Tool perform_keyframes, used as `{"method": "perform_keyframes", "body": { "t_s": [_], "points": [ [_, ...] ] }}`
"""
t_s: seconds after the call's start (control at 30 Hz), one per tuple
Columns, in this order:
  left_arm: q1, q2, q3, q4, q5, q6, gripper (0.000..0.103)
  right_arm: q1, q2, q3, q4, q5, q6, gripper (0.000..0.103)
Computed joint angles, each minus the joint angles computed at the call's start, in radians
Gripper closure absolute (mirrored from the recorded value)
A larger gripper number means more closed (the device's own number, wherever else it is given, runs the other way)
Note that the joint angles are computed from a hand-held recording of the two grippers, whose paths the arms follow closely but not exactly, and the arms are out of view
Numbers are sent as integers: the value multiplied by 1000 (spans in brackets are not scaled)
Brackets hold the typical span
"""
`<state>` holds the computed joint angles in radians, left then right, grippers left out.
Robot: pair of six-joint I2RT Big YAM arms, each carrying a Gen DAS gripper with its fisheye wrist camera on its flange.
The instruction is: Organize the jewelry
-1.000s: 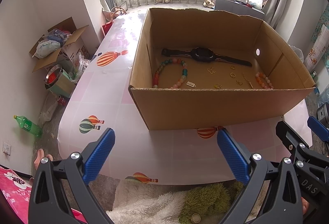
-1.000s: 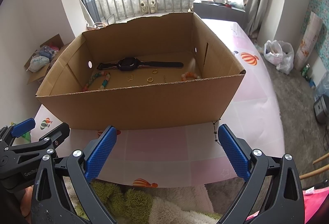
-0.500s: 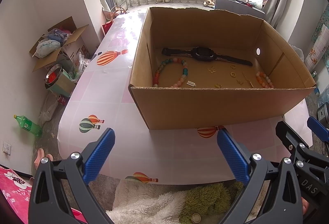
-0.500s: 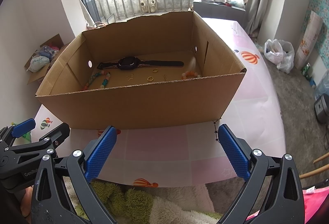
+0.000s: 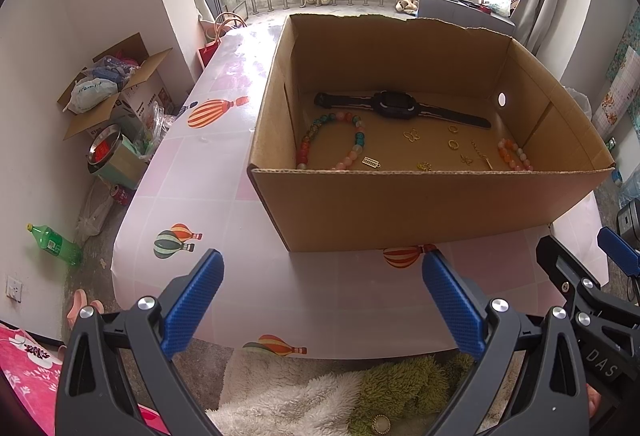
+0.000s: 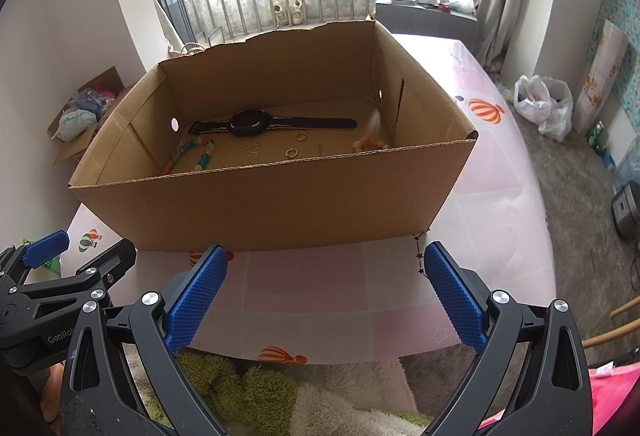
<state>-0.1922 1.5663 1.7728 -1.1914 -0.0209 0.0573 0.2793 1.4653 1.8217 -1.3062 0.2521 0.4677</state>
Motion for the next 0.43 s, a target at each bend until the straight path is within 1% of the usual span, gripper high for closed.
{"method": "perform_keyframes", "body": {
  "t_s": [0.43],
  "points": [
    [2, 3, 6, 1, 1, 4, 6, -7, 8, 10, 6, -13, -4, 8]
  ]
}}
